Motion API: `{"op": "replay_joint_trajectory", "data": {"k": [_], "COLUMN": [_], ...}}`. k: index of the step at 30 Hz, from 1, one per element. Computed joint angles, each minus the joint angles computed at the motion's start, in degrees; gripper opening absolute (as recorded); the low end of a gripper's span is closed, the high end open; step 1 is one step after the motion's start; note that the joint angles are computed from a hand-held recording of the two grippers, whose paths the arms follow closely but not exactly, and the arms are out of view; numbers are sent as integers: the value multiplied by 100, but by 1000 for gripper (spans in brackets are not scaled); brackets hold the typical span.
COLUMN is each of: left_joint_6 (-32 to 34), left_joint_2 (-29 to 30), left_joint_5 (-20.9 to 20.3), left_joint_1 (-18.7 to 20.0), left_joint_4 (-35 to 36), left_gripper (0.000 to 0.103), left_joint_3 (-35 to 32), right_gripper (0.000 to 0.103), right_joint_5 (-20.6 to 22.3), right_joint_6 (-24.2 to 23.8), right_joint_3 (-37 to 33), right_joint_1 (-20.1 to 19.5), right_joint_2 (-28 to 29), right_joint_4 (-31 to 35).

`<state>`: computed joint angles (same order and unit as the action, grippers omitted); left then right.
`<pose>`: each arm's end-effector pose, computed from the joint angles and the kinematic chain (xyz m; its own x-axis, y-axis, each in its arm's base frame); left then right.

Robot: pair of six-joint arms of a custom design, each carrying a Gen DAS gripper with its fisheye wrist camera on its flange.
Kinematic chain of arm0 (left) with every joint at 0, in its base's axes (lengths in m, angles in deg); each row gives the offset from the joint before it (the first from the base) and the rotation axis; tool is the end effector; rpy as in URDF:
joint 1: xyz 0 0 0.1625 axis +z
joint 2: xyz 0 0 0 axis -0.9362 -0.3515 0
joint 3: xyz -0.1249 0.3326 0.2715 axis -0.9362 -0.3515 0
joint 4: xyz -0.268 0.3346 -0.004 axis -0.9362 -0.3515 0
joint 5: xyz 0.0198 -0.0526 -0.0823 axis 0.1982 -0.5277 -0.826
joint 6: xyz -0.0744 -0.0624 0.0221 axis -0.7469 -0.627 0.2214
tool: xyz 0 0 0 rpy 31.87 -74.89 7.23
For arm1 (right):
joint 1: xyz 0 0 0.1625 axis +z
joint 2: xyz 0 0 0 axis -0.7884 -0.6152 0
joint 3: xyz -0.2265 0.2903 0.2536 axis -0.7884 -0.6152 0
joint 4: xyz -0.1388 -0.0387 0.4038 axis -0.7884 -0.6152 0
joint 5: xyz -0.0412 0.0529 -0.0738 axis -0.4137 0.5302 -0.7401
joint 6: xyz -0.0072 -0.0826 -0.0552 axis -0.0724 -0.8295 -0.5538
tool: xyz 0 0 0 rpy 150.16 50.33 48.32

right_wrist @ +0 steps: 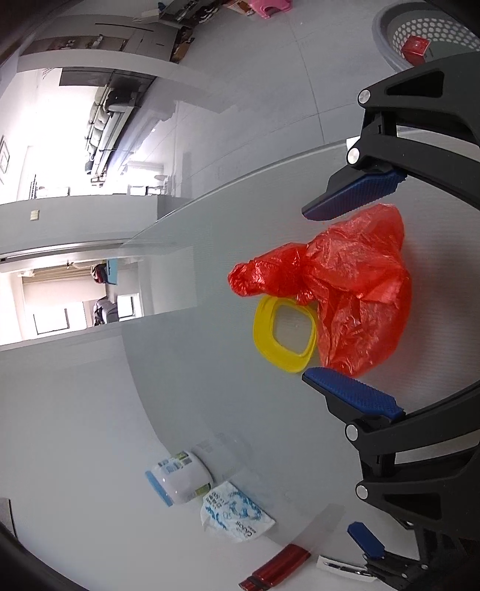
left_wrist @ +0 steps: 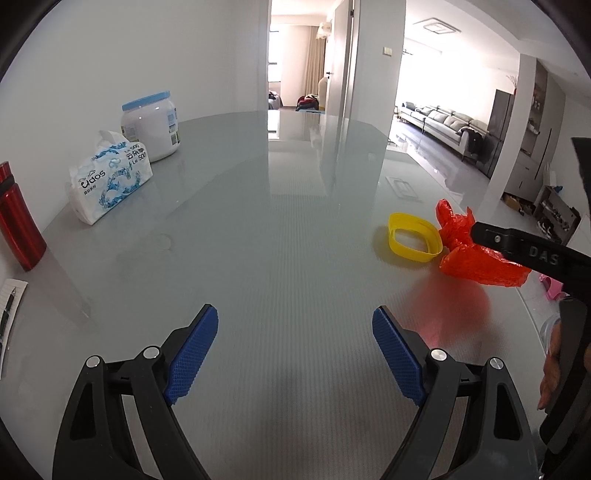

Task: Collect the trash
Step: 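Grasp the yellow plastic ring with the left tool while the right tool grasps the red bag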

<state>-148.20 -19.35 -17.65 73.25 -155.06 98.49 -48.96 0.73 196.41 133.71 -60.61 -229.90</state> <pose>-0.3209 -0.2306 0.0178 -0.7318 -0.1449 -0.6660 0.4186 0.6756 -0.6069 0.0579 -0.3527 0.2856 -0.7823 -0.1898 0.5932 -0.5169 0.7291 -0.4485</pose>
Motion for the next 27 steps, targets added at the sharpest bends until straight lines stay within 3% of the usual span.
{"op": "replay_joint_trajectory", "data": {"k": [4,8,10,13,16,23,27], "left_joint_6": [58,151,236,445,753,1878,2554], "left_joint_2": [11,67,118,232,394,919,1370], "left_joint_5": [-9,-40,-57,-36,84,264,273], "left_joint_1": [12,39,60,116,212,687,1019], "left_joint_4": [-79,-163,-244,-347,-553,-1619,-2201], "left_gripper": [84,84,84,84,84,86,88], "left_joint_3": [11,-17,-50,-168,-335,-817,-1183], "right_gripper": [78,75,55,35,23,21,21], "right_joint_5": [-300,-339,-289,-79,284,1263,1944], "right_joint_6": [92,51,80,42,66,-89,-312], "right_joint_3": [-120,-160,-194,-219,-200,-48,16], "right_joint_1": [-92,-217,-298,-439,-586,-1250,-1955], "right_joint_2": [413,568,538,420,131,-1095,-2107], "right_joint_4": [-129,-112,86,339,642,1429,2295]}}
